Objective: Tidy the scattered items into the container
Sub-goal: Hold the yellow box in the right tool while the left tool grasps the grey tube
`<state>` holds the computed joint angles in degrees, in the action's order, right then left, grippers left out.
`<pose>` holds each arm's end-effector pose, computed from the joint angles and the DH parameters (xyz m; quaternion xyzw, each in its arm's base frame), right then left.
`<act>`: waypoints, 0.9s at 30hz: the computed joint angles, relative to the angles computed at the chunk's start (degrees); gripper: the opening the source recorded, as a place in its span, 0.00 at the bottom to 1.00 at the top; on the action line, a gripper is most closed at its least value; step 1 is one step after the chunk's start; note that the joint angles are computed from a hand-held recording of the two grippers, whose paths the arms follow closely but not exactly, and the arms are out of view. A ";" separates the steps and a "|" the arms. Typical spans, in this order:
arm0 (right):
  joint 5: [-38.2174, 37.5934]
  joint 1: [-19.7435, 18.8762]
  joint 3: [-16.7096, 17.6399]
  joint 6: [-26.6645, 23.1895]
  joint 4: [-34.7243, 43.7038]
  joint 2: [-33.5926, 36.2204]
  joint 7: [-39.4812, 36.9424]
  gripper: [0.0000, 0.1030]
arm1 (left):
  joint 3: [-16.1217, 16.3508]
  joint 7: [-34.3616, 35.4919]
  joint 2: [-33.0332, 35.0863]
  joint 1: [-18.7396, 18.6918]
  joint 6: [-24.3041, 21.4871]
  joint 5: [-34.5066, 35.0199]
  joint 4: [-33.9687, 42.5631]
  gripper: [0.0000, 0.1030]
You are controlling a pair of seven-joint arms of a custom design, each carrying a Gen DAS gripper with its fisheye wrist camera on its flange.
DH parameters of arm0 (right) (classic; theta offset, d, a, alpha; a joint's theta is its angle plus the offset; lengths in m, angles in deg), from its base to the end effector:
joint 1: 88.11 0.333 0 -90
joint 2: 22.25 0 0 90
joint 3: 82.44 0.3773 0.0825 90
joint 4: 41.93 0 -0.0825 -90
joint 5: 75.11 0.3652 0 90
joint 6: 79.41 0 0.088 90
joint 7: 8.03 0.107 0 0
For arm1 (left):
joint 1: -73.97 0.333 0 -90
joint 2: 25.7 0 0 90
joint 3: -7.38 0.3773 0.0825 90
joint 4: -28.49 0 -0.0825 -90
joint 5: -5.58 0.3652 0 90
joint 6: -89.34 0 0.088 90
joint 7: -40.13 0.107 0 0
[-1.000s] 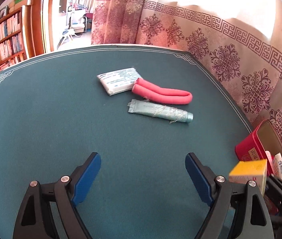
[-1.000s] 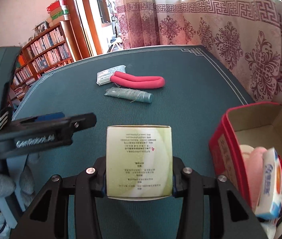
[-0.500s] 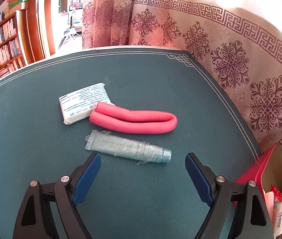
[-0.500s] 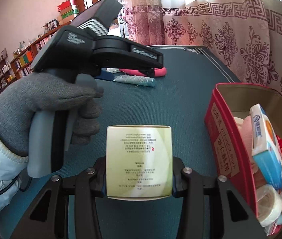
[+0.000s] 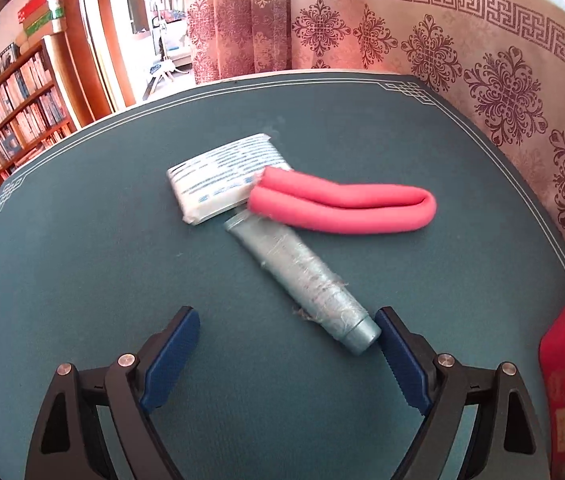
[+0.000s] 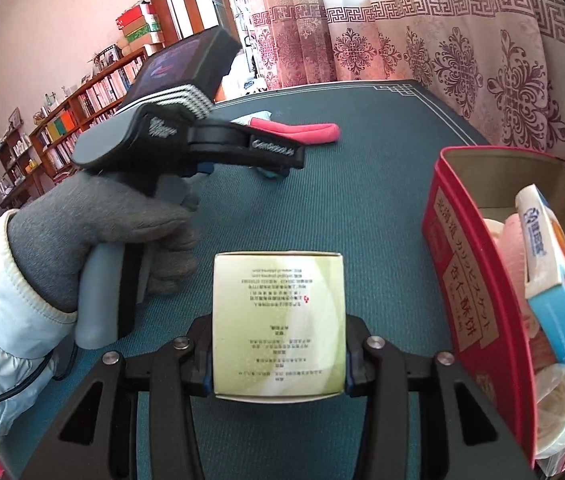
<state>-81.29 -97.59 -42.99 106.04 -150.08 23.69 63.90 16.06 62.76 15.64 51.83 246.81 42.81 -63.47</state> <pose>0.6500 0.2725 0.2974 -0.8154 0.4243 -0.0811 0.3854 0.7186 -0.2232 0.3058 -0.7763 0.5568 -0.1734 0.2391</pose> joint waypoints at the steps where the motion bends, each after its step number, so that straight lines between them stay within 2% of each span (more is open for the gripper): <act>1: -0.11 -0.58 0.46 0.36 -0.71 -0.13 -0.08 0.46 | 0.54 -0.90 -1.16 -0.19 0.62 0.37 -2.14 0.88; 6: -0.93 -1.55 1.31 0.69 -1.07 0.30 0.16 0.46 | 2.52 -5.68 -4.24 -0.74 2.36 2.80 -7.98 0.88; 11: -1.37 -1.20 0.97 0.82 -0.71 0.42 1.02 0.46 | 1.40 -4.29 -2.18 0.01 2.18 3.79 -4.58 0.88; 13: -1.27 -0.98 0.83 0.57 -0.53 0.36 1.38 0.46 | 2.70 -4.83 -0.94 -0.67 4.28 5.59 -3.14 0.76; 14: -1.27 -0.91 0.77 0.41 -0.39 0.43 1.42 0.46 | 3.50 -4.81 -0.55 -1.11 5.48 6.73 -2.66 0.58; 15: -1.22 -0.78 0.67 0.30 -0.25 0.49 1.44 0.46 | 3.75 -4.07 -0.19 -1.08 6.77 7.49 -2.17 0.36; 16: -1.18 -0.93 0.76 0.31 -0.47 0.42 1.42 0.46 | 3.39 -2.65 0.04 -0.69 7.84 7.68 -1.86 0.27; 17: -1.12 -0.91 0.75 0.17 -0.34 0.50 1.44 0.46 | 3.36 -1.50 0.12 -0.80 7.68 7.56 -1.63 0.24; 21: -0.50 -1.24 1.11 -0.11 -0.06 0.79 1.51 0.46 | 3.63 -0.36 -0.70 -1.65 7.09 6.89 -2.73 0.23; 23: -0.44 -1.78 1.50 0.67 -0.86 0.59 1.53 0.46 | 4.76 -2.52 -2.03 -2.72 8.21 7.00 -5.19 0.23; 27: -1.83 -2.29 1.62 3.56 -2.41 0.16 2.55 0.46 | 9.20 -9.85 -5.20 -6.95 11.49 10.68 -11.03 0.23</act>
